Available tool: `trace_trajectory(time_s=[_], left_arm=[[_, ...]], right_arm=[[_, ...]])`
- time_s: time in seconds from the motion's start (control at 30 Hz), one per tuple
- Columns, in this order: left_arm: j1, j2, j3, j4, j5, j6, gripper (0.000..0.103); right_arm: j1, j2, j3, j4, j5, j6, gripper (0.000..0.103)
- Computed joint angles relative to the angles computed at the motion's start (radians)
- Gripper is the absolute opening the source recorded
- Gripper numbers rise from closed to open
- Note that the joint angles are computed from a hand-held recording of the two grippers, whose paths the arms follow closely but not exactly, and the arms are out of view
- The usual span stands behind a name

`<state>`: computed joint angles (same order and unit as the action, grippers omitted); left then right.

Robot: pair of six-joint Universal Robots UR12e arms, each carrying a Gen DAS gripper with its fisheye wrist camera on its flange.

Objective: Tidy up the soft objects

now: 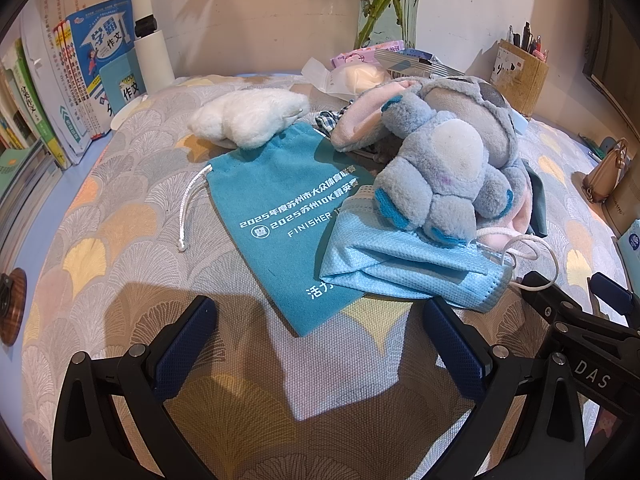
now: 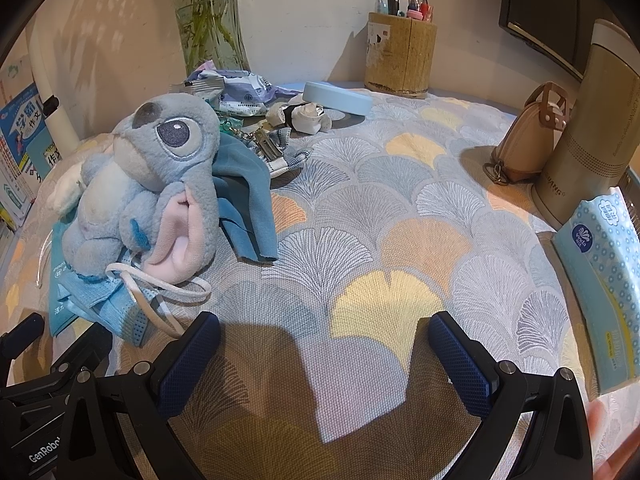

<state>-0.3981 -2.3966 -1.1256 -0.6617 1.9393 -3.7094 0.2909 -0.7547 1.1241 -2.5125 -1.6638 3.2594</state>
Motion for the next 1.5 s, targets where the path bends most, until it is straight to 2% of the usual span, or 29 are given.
trace_trajectory(time_s=[1.03,1.1,1.13,1.2,1.27,1.33,1.37,1.43,1.5], left_arm=[[-0.001,0.001,0.0,-0.002,-0.001,0.0,0.103],[0.001,0.002,0.0,-0.007,-0.018,0.02,0.103],[0.006,0.013,-0.011,-0.011,-0.057,0.061,0.103],[0.018,0.038,-0.05,-0.001,-0.123,0.11,0.103],[0.026,0.074,-0.102,0.023,-0.157,0.128,0.103],[0.041,0.112,-0.164,0.112,-0.198,0.137,0.103],[0.047,0.123,-0.178,0.141,-0.2,0.141,0.103],[0.054,0.13,-0.175,0.164,-0.168,0.151,0.103],[0.061,0.116,-0.131,0.156,-0.102,0.176,0.103]], right_arm=[[0.0,0.002,-0.003,0.002,-0.001,0.002,0.103],[0.0,0.001,-0.002,0.003,0.003,0.001,0.103],[-0.001,0.0,-0.003,0.007,0.007,-0.006,0.103],[-0.011,-0.013,0.013,0.017,0.058,-0.077,0.103],[-0.033,-0.04,0.056,0.006,0.15,-0.158,0.103],[-0.06,-0.071,0.113,-0.043,0.234,-0.148,0.103],[-0.082,-0.086,0.14,-0.073,0.309,-0.117,0.101],[-0.116,-0.096,0.156,-0.102,0.444,-0.074,0.09],[-0.123,-0.093,0.139,-0.121,0.486,-0.077,0.089]])
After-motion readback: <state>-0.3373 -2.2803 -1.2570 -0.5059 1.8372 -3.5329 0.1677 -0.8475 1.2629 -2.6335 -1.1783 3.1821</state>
